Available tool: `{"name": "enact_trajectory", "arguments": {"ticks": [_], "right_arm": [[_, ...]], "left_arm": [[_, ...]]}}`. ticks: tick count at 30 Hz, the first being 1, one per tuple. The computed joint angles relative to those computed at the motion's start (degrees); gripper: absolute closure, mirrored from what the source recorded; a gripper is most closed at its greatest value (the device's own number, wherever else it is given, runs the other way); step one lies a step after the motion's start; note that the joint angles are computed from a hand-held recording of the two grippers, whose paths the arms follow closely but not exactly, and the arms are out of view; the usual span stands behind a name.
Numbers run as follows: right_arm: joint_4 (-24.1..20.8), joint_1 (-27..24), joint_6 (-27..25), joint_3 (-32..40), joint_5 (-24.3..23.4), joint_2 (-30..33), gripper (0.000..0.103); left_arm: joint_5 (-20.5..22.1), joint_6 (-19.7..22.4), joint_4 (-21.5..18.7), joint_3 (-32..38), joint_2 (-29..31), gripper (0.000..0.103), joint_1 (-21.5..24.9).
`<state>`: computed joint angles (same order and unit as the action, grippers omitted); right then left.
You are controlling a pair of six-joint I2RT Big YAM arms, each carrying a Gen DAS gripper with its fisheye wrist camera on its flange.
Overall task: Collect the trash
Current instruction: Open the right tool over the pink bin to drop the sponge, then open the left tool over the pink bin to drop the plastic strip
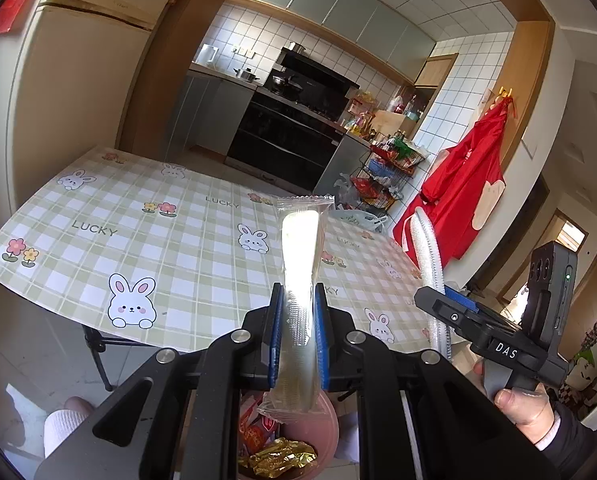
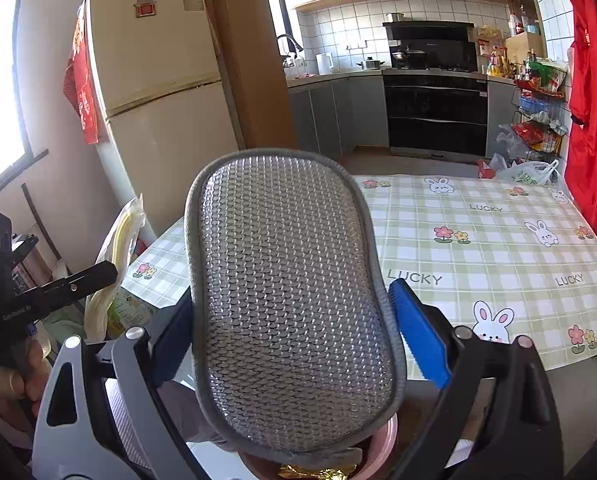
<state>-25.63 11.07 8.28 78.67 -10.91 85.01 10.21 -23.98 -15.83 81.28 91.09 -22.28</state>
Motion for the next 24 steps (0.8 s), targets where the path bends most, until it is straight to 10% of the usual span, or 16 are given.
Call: {"name": "enact_trajectory", "arguments": {"ticks": [24], "right_arm": [[3.2, -4.6, 4.7, 0.2, 0.4, -0.2, 0.006]], "left_arm": [[2.5, 3.4, -6.0, 8.8, 5.9, 0.089, -2.7]]}}
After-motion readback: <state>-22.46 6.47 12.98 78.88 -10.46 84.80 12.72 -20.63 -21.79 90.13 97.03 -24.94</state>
